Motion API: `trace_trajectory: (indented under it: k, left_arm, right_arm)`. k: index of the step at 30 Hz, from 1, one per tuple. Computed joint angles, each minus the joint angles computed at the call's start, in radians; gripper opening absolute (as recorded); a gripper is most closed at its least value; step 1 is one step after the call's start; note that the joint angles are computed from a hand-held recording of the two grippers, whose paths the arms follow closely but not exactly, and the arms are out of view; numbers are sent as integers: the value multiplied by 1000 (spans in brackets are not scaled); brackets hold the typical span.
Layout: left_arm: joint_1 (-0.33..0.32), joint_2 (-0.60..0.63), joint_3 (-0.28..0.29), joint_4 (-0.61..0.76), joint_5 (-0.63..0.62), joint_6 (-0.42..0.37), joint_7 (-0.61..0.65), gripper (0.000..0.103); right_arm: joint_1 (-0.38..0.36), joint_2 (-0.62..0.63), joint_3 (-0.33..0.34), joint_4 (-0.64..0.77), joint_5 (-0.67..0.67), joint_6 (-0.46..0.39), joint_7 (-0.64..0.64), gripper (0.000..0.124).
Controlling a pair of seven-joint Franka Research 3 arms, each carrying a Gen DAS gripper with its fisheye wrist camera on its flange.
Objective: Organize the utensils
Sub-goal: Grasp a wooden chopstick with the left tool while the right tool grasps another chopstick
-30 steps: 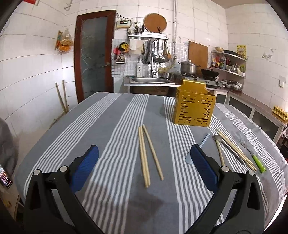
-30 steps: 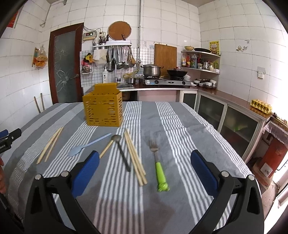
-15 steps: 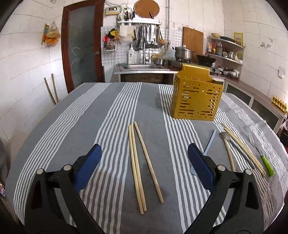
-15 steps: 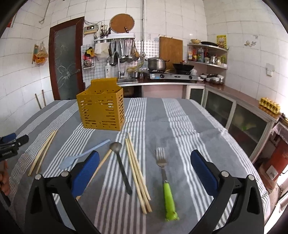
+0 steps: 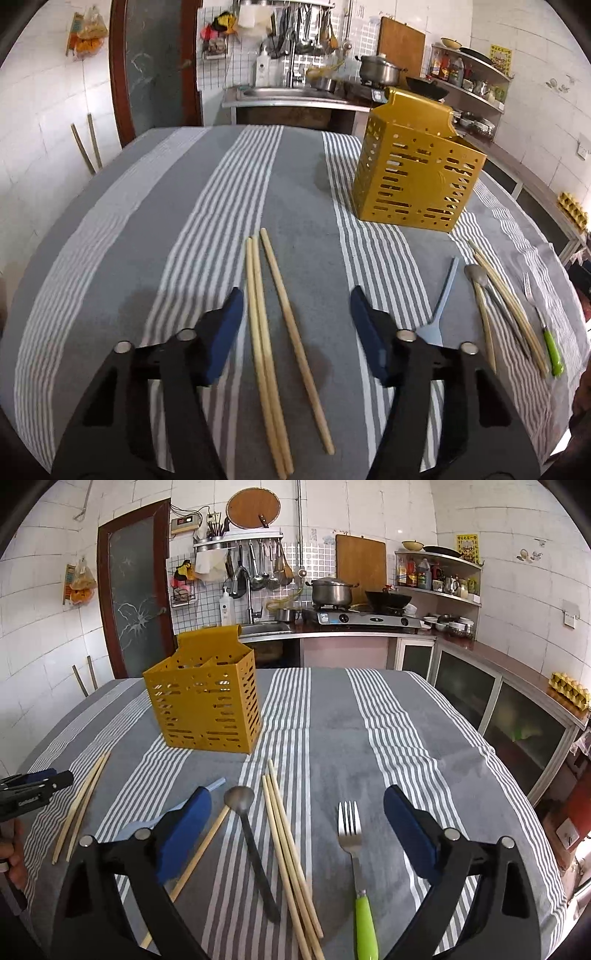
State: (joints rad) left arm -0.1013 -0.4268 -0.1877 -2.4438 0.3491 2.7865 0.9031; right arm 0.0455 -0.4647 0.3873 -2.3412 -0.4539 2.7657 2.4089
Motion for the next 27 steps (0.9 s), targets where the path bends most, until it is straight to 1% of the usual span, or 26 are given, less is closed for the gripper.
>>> trace_trajectory:
  k: [3,5,7,8,9,13,15,17,21,25,27]
  left_arm:
    - [10,59,-7,43,12,-3,0,48]
    - [10,95,-5,70,17,-15,5,40]
    - [3,141,3,107,4,-37,20,34]
    - [9,160,-2,124,13,-51,12,32]
    - [17,182,-7,146,28,-69,0,31]
    - [14,233,6,192,27,-106,6,30]
    - [0,256,23,212,-19,-127,53,28]
    - [-1,275,27,230,-31,-147,72,25]
    - [2,275,30,233,-40,-156,83,24]
    - [2,274,32,225,-47,-149,105,23]
    - [0,285,38,232,-70,-140,131,23]
  right_arm:
    - [1,30,-12,12,2,16,-12,92]
    - [5,58,-24,24,3,24,-26,92]
    - [9,85,-35,37,3,31,-35,92]
    - [12,96,-41,44,3,31,-39,92]
    - [16,109,-48,52,3,34,-42,92]
    - [39,164,-80,82,5,43,-62,92]
    - [55,185,-98,93,9,45,-79,92]
    - [66,206,-110,108,1,40,-91,92]
    - [95,231,-137,125,1,15,-108,92]
    - [145,258,-173,148,55,-33,-196,92]
    - [154,277,-179,169,53,-73,-219,84]
